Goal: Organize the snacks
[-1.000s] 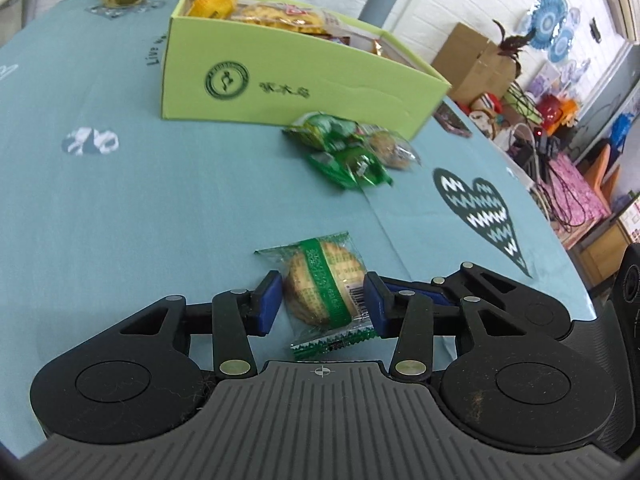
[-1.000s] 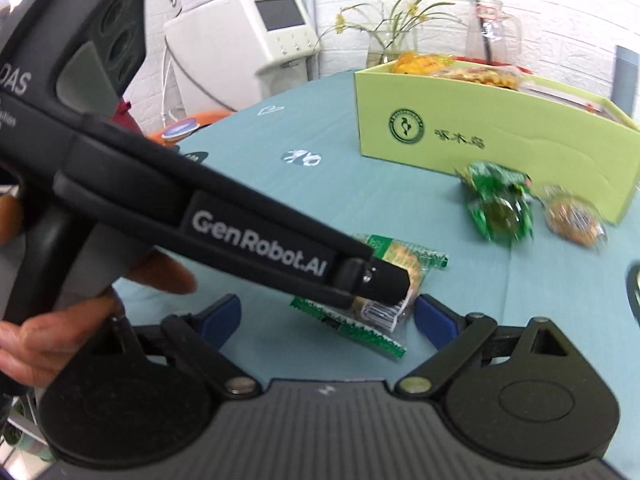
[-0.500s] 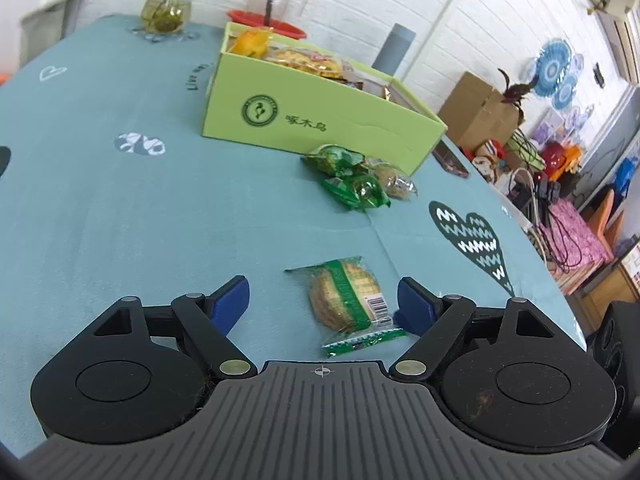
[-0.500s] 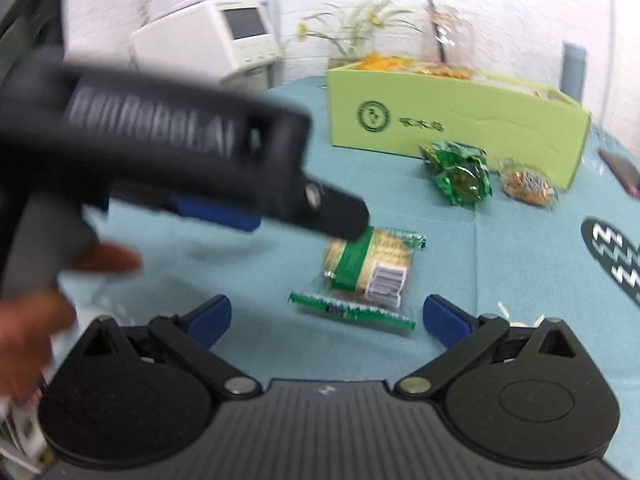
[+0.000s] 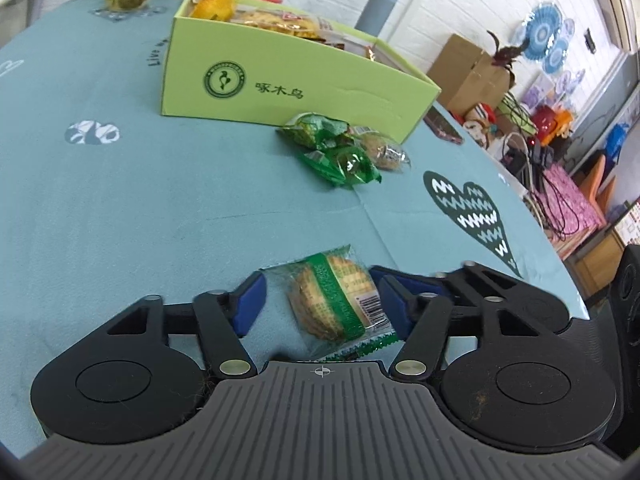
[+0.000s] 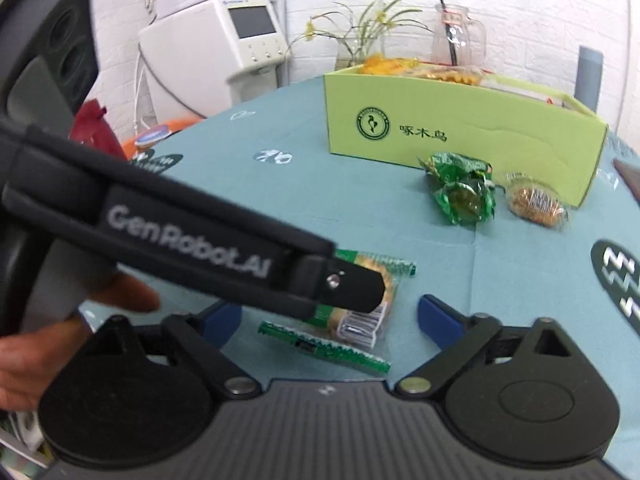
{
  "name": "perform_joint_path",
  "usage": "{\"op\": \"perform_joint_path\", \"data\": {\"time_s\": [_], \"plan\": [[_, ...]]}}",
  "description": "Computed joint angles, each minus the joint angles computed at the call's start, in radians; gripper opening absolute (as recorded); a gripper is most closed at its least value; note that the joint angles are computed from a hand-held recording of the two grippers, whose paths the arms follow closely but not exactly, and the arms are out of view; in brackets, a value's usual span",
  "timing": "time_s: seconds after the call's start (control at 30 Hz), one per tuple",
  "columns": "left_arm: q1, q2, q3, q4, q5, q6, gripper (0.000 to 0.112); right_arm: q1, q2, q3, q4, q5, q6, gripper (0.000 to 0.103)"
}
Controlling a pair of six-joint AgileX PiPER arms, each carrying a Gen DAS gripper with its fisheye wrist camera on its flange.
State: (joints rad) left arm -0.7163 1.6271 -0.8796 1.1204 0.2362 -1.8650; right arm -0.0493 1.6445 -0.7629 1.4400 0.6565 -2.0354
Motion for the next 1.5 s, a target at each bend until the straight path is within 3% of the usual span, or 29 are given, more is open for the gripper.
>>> {"op": "perform_joint_path", "data": {"time_s": [0.13,0.2,0.37,0.57,0.7,0.8,0.9,0.97,1.07,1.2,1.3,1.5], "plan": [[0.006,0.000,0.011,0.052,-0.034,-0.067,0.016,-0.044,0.015,-0.024,-0.041,0.067,0.073,0.070],[0.010,-0.007,0.005,0.011,-0.037,-0.053,0.013,-0.048,0.013,-0.033,-0.050,0.079,0.106,0.070],[0.028,-0.020,-0.104,-0.146,0.024,0.162,0.013,-0.042,0.010,-0.139,-0.048,0.108,0.133,0.072],[0.173,0.057,-0.393,-0.353,0.082,0.549,0.015,0.070,0.180,-0.552,-0.097,0.082,0.267,0.073],[0.317,0.209,-0.636,-0.669,0.096,0.932,0.015,0.162,0.394,-0.920,-0.263,0.045,0.500,0.074],[0.408,0.349,-0.815,-0.953,0.131,1.232,0.016,0.202,0.571,-1.213,-0.444,0.070,0.724,0.074],[0.456,0.486,-0.978,-1.105,0.210,1.382,0.020,0.229,0.747,-1.499,-0.637,0.146,0.944,0.076],[0.477,0.514,-0.972,-1.218,0.168,1.476,0.026,0.237,0.799,-1.551,-0.659,0.148,0.954,0.084],[0.464,0.508,-0.937,-1.133,0.122,1.424,0.044,0.240,0.790,-1.500,-0.600,0.120,0.867,0.096],[0.446,0.486,-0.918,-1.052,0.122,1.345,0.050,0.243,0.748,-1.431,-0.583,0.086,0.841,0.094],[0.402,0.403,-0.810,-0.783,0.060,1.068,0.062,0.214,0.660,-1.286,-0.456,0.050,0.729,0.093],[0.282,0.177,-0.546,-0.184,0.028,0.491,0.080,0.093,0.389,-0.841,-0.118,0.016,0.315,0.093]]}}
